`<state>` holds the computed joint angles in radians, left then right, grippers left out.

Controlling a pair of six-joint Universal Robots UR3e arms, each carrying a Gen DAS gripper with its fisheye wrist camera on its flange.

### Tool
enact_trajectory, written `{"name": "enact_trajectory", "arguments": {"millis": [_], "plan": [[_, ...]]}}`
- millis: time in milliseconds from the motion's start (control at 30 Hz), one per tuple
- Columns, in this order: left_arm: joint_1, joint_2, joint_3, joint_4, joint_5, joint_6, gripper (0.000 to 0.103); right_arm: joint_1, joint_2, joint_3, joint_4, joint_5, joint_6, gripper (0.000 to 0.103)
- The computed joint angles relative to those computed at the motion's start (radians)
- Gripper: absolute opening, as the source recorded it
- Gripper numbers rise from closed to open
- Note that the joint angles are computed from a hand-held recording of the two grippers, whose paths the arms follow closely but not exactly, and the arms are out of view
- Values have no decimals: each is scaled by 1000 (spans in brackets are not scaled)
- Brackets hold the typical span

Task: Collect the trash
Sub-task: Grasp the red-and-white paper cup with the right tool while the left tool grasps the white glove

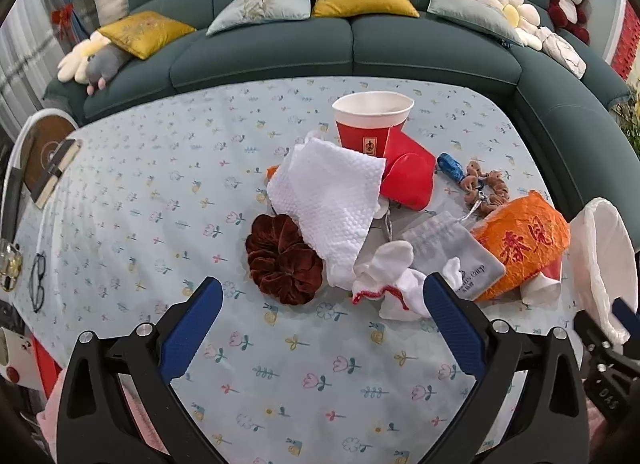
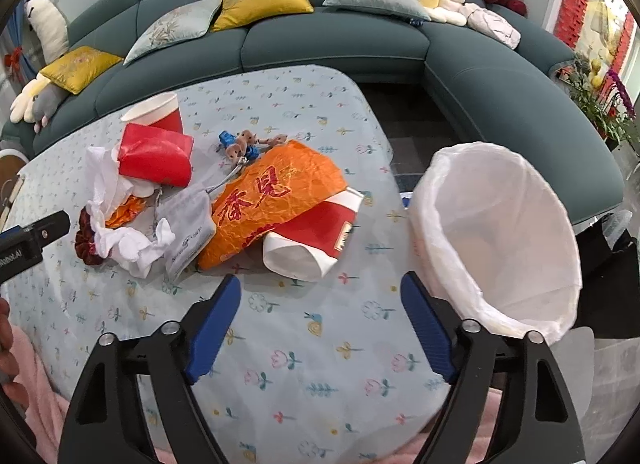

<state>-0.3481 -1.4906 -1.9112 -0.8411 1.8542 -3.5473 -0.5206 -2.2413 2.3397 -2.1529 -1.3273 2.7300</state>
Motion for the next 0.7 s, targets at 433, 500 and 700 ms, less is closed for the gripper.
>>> {"name": "enact_trajectory", "arguments": {"millis": [433,500,700], "plan": [[0,-160,19,108,-76,20,76,83,284,34,-280,-74,70,56],[2,-180,27,107,-97,22,63,101,327,29,-319,-85,79,51],[0,-211,39,109,-137,33,22,126,420,16,-376,-93,97,31]]}}
